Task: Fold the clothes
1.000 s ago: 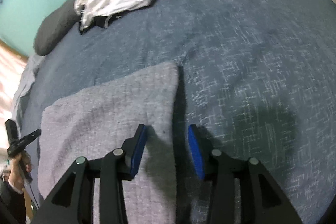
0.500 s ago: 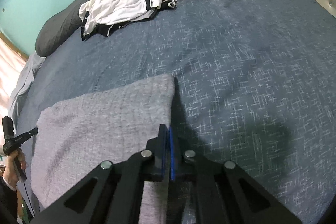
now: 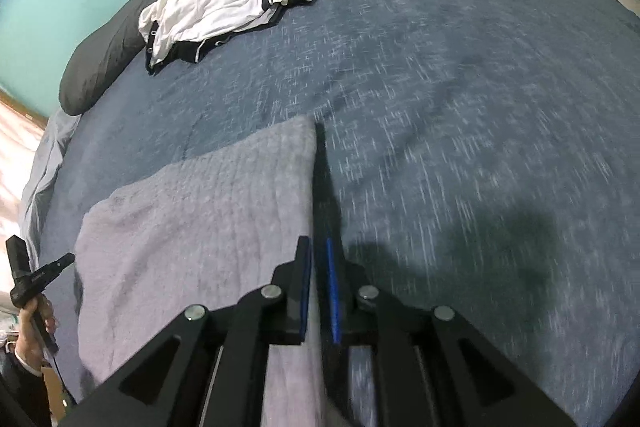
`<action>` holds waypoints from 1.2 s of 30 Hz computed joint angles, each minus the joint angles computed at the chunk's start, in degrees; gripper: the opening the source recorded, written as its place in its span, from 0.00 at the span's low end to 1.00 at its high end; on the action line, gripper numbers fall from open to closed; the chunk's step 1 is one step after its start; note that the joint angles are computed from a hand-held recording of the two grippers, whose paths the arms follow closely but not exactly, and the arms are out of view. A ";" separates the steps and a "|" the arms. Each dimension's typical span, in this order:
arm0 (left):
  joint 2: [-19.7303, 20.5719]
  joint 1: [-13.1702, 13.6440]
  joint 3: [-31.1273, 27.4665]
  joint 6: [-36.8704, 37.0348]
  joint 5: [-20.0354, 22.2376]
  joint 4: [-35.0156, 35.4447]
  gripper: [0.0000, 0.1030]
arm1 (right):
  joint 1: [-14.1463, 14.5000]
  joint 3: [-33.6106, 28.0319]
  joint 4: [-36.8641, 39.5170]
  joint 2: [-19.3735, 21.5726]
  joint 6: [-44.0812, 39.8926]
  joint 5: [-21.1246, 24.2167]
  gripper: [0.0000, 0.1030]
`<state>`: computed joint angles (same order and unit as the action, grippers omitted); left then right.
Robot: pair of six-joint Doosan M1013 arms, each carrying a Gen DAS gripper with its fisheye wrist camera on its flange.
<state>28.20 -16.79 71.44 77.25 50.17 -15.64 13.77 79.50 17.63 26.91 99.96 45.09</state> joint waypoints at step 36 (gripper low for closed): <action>-10.15 -2.03 15.66 4.90 2.27 -9.98 0.35 | 1.24 18.77 9.86 -12.40 -8.39 -0.35 0.27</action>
